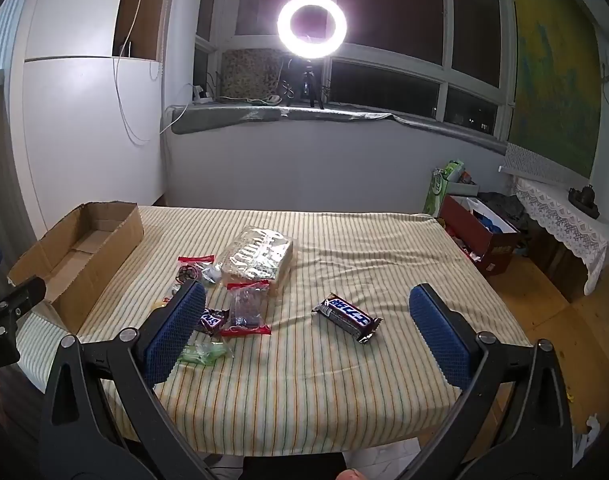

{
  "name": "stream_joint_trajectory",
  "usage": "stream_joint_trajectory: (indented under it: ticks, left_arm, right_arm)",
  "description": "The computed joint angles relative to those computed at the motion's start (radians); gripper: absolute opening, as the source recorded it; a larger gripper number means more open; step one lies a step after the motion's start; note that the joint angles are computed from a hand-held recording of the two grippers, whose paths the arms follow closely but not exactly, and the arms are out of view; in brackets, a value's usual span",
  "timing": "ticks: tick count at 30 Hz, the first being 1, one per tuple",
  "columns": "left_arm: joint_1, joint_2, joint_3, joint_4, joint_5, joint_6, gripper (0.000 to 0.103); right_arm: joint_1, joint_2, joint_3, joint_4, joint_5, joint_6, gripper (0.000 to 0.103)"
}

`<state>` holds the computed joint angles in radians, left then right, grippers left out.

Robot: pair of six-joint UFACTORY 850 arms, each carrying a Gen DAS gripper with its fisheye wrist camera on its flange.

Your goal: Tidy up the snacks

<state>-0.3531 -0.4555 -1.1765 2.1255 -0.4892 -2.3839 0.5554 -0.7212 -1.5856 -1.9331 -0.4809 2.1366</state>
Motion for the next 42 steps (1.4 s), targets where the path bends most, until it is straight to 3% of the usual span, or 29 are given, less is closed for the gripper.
stream_joint_trajectory:
  ticks: [18, 42]
  left_arm:
    - [-0.001, 0.016, 0.019, -0.005, -0.008, -0.021, 0.102]
    - [-0.024, 0.011, -0.024, -0.058, -0.002, 0.034, 0.102]
  right_arm:
    - [0.008, 0.003, -0.006, 0.047, 0.005, -0.046, 0.103]
    - [-0.011, 0.02, 0.034, -0.021, -0.003, 0.05, 0.103]
